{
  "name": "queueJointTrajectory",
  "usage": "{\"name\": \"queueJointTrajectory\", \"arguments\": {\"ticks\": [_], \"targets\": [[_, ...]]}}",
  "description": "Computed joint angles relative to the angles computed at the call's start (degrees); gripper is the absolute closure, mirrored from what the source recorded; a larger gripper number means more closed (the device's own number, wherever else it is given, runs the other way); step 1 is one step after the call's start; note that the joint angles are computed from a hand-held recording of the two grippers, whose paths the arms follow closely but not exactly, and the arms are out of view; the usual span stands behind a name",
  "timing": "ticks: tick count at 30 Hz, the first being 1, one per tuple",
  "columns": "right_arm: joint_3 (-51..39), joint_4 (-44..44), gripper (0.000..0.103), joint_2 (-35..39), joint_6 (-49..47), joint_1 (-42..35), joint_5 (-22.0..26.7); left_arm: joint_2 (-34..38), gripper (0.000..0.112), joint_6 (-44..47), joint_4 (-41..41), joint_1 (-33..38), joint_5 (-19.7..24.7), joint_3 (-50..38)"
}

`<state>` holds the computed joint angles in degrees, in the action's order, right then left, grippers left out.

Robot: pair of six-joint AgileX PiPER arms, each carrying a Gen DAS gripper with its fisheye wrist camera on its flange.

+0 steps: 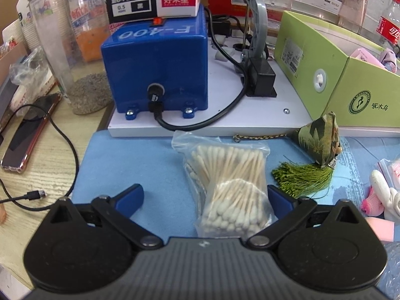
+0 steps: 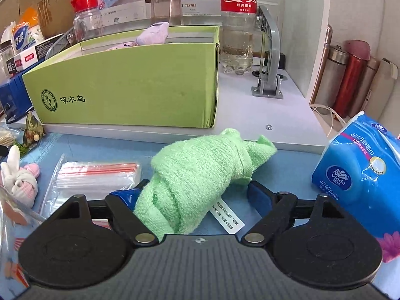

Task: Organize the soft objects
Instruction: 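Carry the towel and swab bag over the green box and release both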

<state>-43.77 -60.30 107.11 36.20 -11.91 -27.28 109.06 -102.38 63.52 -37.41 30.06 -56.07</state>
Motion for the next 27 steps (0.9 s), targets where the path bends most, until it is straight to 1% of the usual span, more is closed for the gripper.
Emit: {"name": "queueJointTrajectory", "arguments": {"ticks": [1,2,3,4,5,6,7,8,9,12,14,16,17,19,20,22,23,25,27], "targets": [[-0.09,-0.32,0.032,0.02,0.14,-0.10,-0.06,-0.30,0.019,-1.32,1.09,-0.17,0.01,0.43],[-0.24,-1.04,0.032,-0.11,0.82,-0.06,0.21,-0.89,0.032,-3.71,3.10,-0.80,0.40,1.26],[-0.29,-1.26,0.036,-0.17,1.17,-0.08,0.26,-1.76,0.056,-6.02,4.86,-1.01,0.14,2.27],[0.04,-1.15,0.038,-0.26,0.83,-0.36,-0.36,-2.63,0.069,-6.77,4.99,-0.99,-0.01,2.92],[0.59,-1.41,0.048,-0.32,0.62,-1.01,-1.69,-3.68,0.074,-6.45,3.63,-0.67,-0.14,3.52],[1.25,-2.41,0.077,-0.48,1.43,-2.11,-3.58,-5.09,0.074,-7.59,3.99,0.08,-1.98,4.97],[1.35,-5.50,0.081,-0.84,4.53,-3.39,-5.00,-6.76,0.075,-9.29,4.67,0.83,-4.10,6.77],[1.60,-8.98,0.084,-1.33,8.27,-4.98,-6.70,-8.23,0.075,-11.23,5.50,0.84,-4.79,8.30],[2.29,-11.00,0.086,-2.07,9.72,-6.40,-8.17,-9.57,0.075,-13.01,6.47,0.34,-4.54,9.56],[6.41,-12.60,0.086,-6.22,7.63,-10.08,-11.42,-14.89,0.075,-16.20,7.99,-2.15,-3.50,12.88],[8.67,-15.82,0.086,-9.30,8.87,-13.71,-15.71,-18.27,0.075,-17.00,8.96,-3.42,-3.78,13.89],[9.98,-17.78,0.086,-11.70,9.59,-16.27,-19.46,-20.09,0.075,-15.66,8.71,-5.10,-2.69,13.11],[10.16,-18.49,0.086,-12.71,10.52,-17.09,-21.13,-20.31,0.075,-13.40,7.39,-5.62,-2.19,11.40],[9.25,-20.47,0.085,-13.92,13.73,-17.77,-24.31,-19.61,0.075,-10.63,6.84,-5.40,-3.03,7.83],[8.22,-20.99,0.085,-14.25,15.48,-17.20,-25.27,-18.56,0.075,-7.41,5.42,-4.86,-3.77,4.78],[5.86,-20.05,0.085,-14.89,17.67,-14.56,-25.56,-15.22,0.075,-0.53,2.20,-3.90,-4.18,-2.07],[4.17,-19.28,0.085,-15.10,18.59,-12.40,-24.63,-13.18,0.075,3.82,-0.47,-3.27,-4.32,-5.83],[0.19,-17.78,0.084,-14.52,20.23,-7.78,-21.90,-8.81,0.075,13.09,-6.76,-1.79,-4.58,-13.62],[-5.56,-18.33,0.084,-12.60,23.42,-3.30,-18.75,-3.58,0.075,23.14,-14.49,-0.29,-3.77,-22.63]]}}
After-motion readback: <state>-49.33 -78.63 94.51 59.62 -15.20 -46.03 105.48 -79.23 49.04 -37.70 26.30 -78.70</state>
